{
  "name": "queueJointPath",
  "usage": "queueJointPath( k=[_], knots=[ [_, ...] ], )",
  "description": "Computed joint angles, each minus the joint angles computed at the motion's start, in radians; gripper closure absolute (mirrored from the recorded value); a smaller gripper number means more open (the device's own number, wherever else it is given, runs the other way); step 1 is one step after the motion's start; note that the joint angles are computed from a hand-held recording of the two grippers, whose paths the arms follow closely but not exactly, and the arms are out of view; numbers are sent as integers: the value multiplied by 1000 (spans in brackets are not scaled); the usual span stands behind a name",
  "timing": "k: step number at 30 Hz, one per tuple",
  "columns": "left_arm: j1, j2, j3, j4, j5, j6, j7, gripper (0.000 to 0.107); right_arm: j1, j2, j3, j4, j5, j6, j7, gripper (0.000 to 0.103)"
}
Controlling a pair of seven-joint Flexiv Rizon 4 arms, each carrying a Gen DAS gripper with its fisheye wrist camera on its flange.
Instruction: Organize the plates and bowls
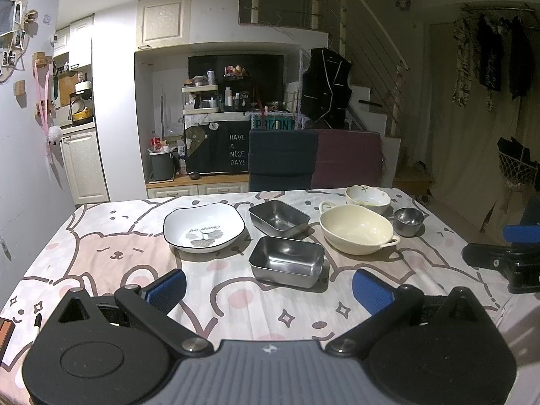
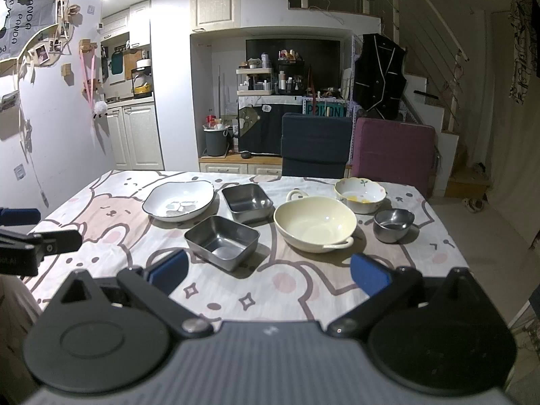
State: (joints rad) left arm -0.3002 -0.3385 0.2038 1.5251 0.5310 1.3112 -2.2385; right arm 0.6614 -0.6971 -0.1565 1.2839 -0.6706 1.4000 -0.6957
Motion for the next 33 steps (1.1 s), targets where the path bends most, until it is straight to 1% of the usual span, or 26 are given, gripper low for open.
queueJointPath(
  k=[27,33],
  knots=[
    [2,1,-3,0,0,-2,0,4,-3,-1,6,-4,6,-7,-9,0],
    [-14,1,10,-7,29,-11,-30,4,8,2,-12,8,-4,3,5,0]
  ],
)
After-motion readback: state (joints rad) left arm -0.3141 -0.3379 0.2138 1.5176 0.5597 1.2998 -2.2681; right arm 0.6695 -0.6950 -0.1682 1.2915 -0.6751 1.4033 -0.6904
